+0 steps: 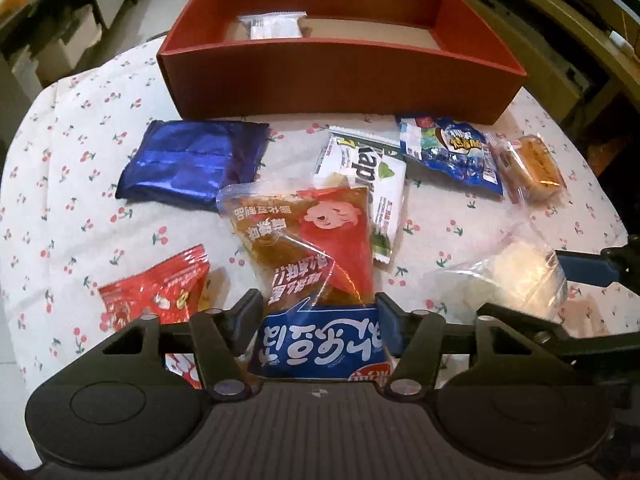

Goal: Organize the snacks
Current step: 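Lower both held snacks into the red box and open both tools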

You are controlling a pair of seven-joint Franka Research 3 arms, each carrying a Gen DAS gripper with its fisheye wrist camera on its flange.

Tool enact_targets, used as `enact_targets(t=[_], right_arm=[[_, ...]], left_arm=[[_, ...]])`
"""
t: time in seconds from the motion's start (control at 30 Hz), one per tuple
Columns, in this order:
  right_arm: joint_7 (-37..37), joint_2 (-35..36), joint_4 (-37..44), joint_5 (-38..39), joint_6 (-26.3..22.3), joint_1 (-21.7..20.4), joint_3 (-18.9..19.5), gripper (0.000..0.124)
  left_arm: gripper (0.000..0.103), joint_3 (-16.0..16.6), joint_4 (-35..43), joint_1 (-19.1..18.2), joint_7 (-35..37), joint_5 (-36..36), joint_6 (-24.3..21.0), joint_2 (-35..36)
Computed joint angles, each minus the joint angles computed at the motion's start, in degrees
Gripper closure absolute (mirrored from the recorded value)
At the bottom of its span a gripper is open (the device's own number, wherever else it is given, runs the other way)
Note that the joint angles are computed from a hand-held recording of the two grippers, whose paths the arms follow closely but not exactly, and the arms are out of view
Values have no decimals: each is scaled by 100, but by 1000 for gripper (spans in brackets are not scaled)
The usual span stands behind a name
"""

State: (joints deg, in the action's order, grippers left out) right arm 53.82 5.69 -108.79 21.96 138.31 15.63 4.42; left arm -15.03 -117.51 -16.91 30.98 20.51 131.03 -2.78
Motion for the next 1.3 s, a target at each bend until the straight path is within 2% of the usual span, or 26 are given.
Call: enact_targets(t=[0.33,0.57,0.97,1.3], right_arm=[[-111,-287,-162,579,226,-47,-17,57],[-44,-165,93,844,360,-35,-6,57],[673,687,1322,788,606,-31,64,57],[1465,1883,3012,195,529,78,99,57]], left_arm=[[41,-16,-195,12,-202,-132,273,-315],[41,8,-165,98,-285,-41,613,-463],[41,149,567,316,-184,220,856,52],[42,349,1386,463,-124,434,895,709]])
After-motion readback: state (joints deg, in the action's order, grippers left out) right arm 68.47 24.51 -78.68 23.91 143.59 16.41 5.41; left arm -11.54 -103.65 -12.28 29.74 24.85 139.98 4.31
